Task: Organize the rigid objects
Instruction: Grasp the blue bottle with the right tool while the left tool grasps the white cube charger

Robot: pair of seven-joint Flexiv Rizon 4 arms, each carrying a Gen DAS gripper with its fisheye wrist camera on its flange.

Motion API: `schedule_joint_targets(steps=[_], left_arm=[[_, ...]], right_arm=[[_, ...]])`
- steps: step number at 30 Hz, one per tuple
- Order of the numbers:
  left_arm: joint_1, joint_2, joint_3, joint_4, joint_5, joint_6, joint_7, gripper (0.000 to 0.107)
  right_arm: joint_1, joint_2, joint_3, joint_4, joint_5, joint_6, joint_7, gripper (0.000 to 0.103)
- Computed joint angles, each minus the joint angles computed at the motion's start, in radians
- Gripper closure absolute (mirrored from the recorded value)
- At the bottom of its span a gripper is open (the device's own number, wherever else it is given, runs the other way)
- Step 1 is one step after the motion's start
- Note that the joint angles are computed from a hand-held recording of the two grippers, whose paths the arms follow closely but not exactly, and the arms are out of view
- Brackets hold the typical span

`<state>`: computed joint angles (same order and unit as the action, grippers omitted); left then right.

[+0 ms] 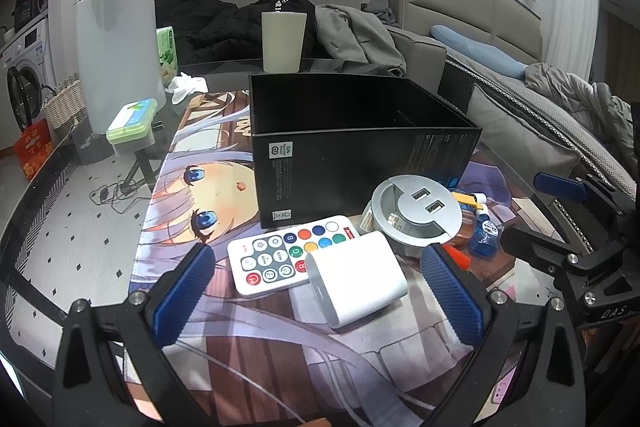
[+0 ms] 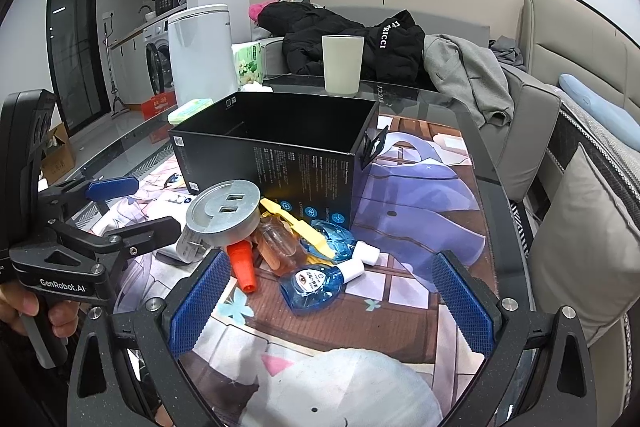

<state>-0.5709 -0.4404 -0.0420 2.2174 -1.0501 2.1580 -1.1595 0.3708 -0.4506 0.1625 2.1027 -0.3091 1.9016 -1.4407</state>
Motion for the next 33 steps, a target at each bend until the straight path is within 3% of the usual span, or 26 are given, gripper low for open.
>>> schedule_joint_targets(steps=[15, 26, 33], left_arm=[[-0.011, -0.012, -0.008, -0.036, -0.099, -0.035, 0.123, 0.004], [-0.016, -0.027, -0.032, -0.082, -0.238, -0.066, 0.266, 0.004], [0.005, -0.016, -0.043, -0.080, -0.232, -0.097, 0.276, 0.004]], right_arm=[[-0.054, -0.030, 0.039, -0.039, -0.047, -0.066, -0.006, 0.001], [-0.102, -0.048, 0.082, -0.093, -0.057, -0.206, -0.026, 0.001], [-0.247, -0.090, 0.275, -0.176, 0.029, -0.350, -0.110, 0.001]])
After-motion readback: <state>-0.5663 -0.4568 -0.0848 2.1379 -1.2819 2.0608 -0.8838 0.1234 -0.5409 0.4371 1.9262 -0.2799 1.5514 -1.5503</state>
